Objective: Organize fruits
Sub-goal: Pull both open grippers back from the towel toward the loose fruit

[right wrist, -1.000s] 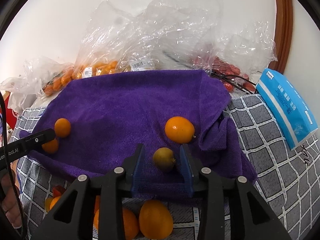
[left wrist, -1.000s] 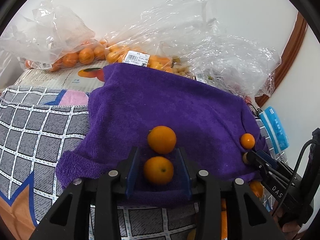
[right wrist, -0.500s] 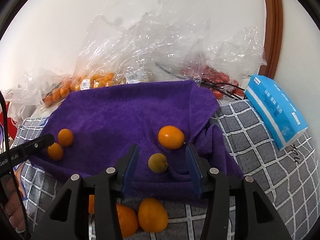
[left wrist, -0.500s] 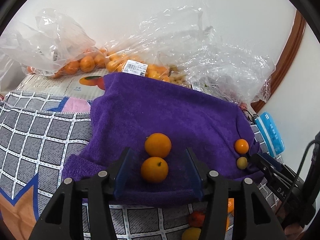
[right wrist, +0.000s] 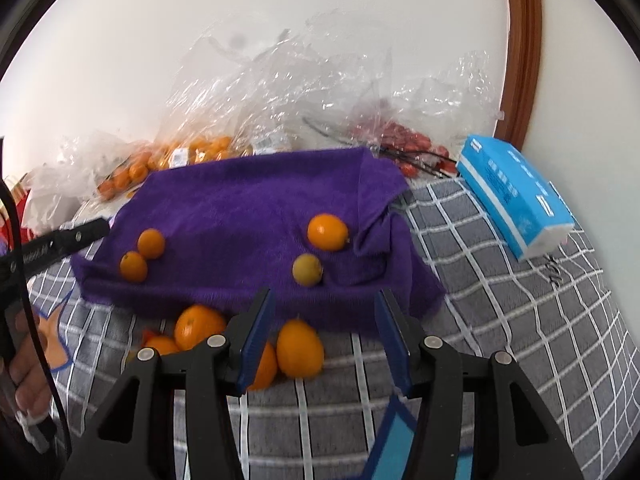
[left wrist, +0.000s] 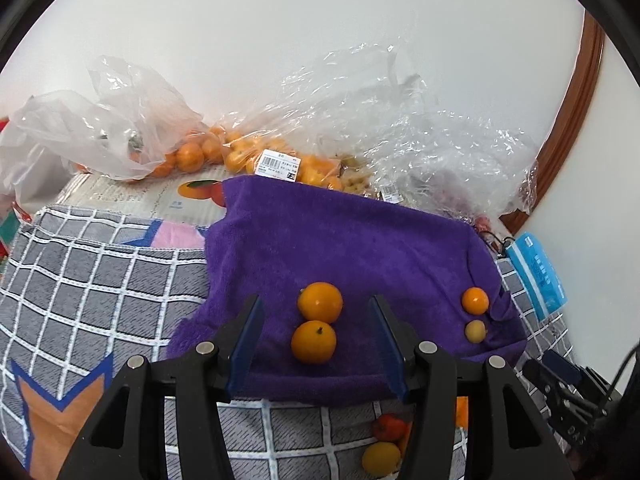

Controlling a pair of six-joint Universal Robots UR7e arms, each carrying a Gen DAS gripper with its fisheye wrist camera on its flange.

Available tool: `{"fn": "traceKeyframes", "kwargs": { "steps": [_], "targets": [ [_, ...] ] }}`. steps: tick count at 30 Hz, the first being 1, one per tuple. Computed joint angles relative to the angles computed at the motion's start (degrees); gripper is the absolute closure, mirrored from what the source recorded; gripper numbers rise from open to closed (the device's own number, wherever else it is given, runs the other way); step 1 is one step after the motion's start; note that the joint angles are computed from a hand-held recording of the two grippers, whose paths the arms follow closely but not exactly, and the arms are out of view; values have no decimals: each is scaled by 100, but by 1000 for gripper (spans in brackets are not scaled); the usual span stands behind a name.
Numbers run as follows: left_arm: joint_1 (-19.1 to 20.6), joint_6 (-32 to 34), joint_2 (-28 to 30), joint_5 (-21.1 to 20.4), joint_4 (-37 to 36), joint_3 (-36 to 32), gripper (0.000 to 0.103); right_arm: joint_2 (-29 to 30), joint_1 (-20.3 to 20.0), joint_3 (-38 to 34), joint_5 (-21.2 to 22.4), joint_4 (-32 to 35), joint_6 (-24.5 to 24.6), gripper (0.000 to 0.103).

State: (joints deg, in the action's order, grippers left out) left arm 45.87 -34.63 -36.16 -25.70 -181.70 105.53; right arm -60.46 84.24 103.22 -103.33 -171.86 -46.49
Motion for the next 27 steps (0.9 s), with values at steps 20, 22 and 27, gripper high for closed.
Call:
{"fn": "traceKeyframes", "kwargs": {
  "steps": [20,22,27],
  "targets": [
    [-76,-1264,-385,42,1316,472,51,147,-199,51,-5,328,-134,72],
    [-58,-1213,-381,-62,1231,475,51,159,-203,-7,31,454,-81,72],
    [-98,-1220,-397,-50,1256,498,51,253,-221,-172,114,744,-12,65]
  ]
}}
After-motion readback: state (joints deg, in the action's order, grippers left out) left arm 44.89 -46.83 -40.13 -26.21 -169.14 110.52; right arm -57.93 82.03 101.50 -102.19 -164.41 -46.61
